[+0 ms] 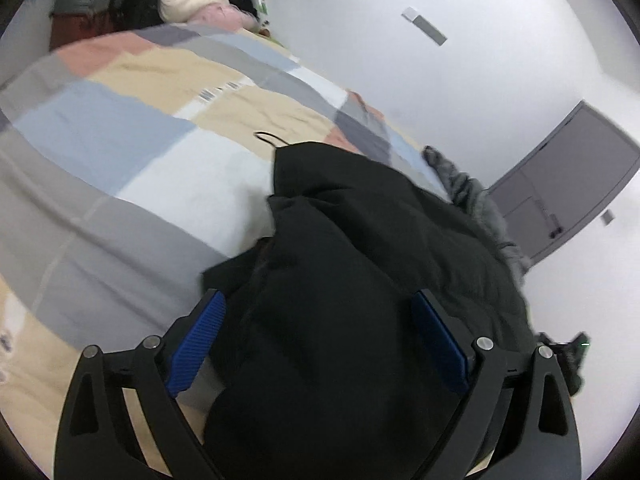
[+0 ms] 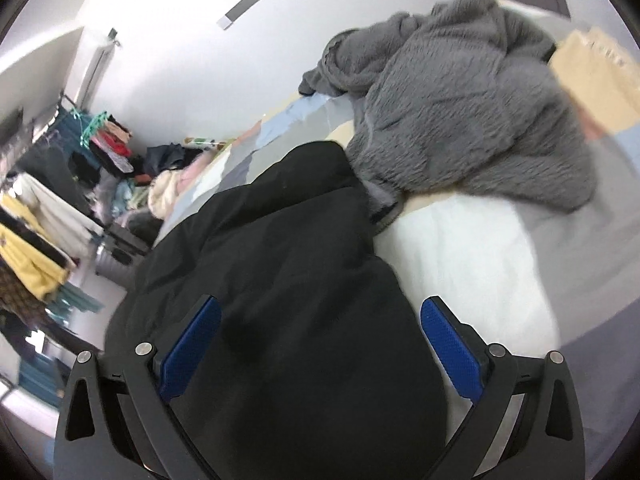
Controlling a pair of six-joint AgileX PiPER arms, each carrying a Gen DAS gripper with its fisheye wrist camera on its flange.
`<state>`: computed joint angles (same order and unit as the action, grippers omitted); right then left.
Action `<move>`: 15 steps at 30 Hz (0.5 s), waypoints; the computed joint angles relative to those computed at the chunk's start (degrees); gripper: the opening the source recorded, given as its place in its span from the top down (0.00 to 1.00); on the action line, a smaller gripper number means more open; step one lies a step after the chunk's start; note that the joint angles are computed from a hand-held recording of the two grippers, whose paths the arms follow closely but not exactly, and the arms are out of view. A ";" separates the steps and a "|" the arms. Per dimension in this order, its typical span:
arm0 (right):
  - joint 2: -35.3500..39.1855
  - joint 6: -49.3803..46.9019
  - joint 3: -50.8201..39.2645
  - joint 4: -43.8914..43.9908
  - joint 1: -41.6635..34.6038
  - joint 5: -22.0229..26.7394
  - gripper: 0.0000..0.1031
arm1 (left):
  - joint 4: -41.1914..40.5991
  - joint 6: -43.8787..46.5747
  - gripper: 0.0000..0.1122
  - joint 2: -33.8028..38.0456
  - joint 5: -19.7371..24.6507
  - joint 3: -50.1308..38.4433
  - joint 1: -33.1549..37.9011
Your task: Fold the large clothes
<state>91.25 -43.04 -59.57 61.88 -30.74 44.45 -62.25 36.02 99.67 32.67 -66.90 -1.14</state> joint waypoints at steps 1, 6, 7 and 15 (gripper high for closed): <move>1.07 0.13 -0.75 0.22 0.84 0.24 0.02 | -3.15 2.59 0.17 0.49 1.25 -0.25 0.43; 2.51 -0.86 -2.59 -0.64 5.47 0.92 0.03 | -5.28 3.64 0.19 1.57 1.52 -2.27 -1.35; 2.00 -1.81 -2.45 -0.89 6.43 0.30 0.08 | -2.67 1.49 0.24 1.72 0.18 -3.03 -2.63; -6.25 12.67 -4.51 -23.25 20.25 -12.47 0.92 | 13.85 -13.90 0.91 -1.92 -7.68 -4.32 -7.56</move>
<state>85.00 -30.37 -64.08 38.63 -10.49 31.98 -48.40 22.12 97.74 24.99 -71.21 -8.70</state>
